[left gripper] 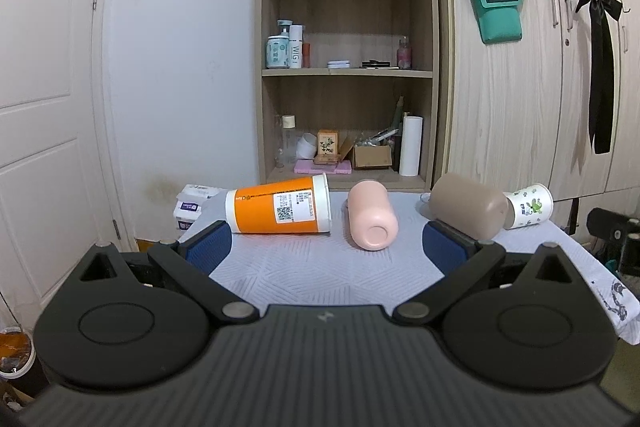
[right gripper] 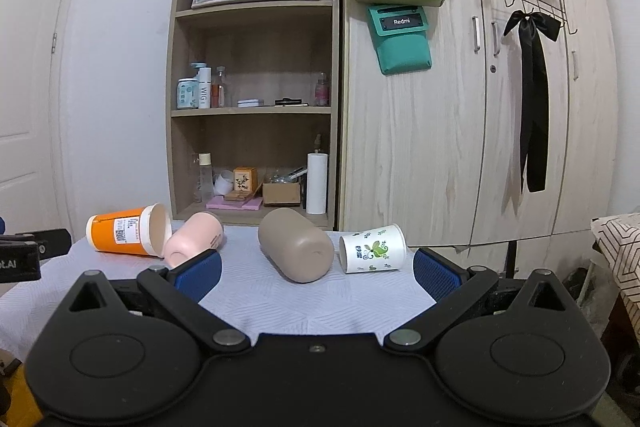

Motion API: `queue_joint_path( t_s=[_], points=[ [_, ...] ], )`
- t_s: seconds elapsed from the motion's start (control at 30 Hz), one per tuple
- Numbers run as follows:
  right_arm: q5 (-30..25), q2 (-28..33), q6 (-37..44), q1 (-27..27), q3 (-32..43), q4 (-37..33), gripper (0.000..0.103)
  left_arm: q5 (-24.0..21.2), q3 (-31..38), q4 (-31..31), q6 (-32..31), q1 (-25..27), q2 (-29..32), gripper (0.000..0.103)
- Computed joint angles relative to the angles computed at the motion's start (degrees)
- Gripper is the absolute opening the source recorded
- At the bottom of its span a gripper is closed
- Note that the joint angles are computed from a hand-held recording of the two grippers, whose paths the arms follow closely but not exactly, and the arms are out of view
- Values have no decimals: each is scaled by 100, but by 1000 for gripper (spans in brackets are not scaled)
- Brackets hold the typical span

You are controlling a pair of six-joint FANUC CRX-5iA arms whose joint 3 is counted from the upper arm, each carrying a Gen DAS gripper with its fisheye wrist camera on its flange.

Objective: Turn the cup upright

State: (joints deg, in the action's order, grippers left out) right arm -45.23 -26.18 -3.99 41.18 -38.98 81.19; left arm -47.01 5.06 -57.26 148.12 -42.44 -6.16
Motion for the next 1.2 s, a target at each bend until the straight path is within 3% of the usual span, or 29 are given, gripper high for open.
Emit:
queue_joint_path(
  t_s=[1.2],
  points=[
    [-104,20,213,82,93,-297,103,208,-44,294,-260,69,-31,103]
  ],
)
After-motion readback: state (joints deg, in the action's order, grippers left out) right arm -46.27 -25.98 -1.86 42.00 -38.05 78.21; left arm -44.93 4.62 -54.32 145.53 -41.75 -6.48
